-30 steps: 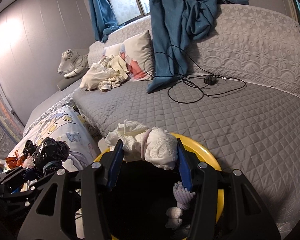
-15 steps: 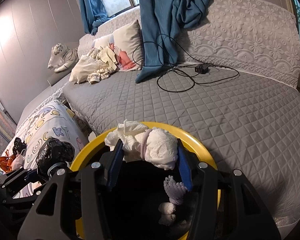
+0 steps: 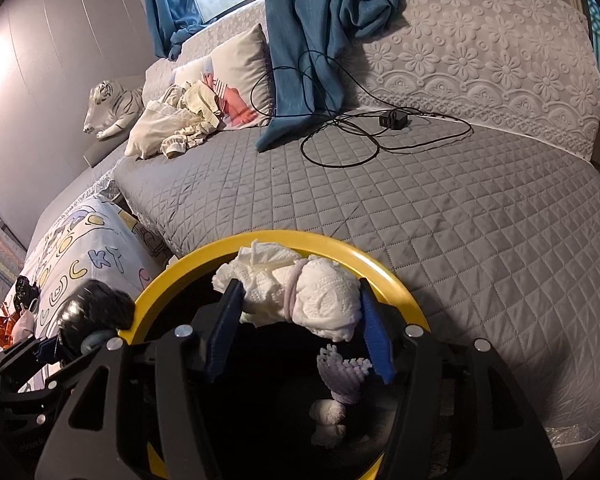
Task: Collect trash
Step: 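Open the left tool over the bin while the right tool releases the diaper into it, then move both tools back toward the remaining trash on the bed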
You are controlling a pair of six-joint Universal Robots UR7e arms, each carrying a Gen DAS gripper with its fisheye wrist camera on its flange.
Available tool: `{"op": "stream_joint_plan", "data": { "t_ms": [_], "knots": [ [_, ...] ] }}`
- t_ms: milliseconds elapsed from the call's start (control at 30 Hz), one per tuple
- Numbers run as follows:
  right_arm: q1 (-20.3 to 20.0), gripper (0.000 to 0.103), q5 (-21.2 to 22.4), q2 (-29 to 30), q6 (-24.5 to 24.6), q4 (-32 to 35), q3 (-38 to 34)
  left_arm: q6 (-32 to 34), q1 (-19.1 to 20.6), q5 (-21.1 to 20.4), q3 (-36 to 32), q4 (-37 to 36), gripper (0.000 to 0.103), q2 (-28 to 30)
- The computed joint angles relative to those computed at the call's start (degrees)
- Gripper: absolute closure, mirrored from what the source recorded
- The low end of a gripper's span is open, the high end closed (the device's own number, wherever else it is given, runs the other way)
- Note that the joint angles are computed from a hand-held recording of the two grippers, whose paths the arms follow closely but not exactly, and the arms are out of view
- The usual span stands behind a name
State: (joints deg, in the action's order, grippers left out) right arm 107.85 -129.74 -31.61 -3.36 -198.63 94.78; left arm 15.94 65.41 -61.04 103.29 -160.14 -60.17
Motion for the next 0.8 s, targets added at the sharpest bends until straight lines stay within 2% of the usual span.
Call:
{"op": "stream_joint_plan", "data": {
  "t_ms": [100,433,800],
  "knots": [
    [0.08,0.043,-0.19,-0.11,0.31,-0.25,0.1,-0.27,0.17,-1.08,0.06,-0.19,0.036,-0.37],
    [0.51,0.043,-0.16,-0.64,0.04,-1.36,0.45,-0.84,0.47,-0.62,0.51,-1.39,0.036,-2.16],
    [3.32,0.043,0.84,0.61,-2.93,-1.08,-1.89,-0.24,1.14,1.69,2.7,-4.91,0.036,-7.93]
  ]
}}
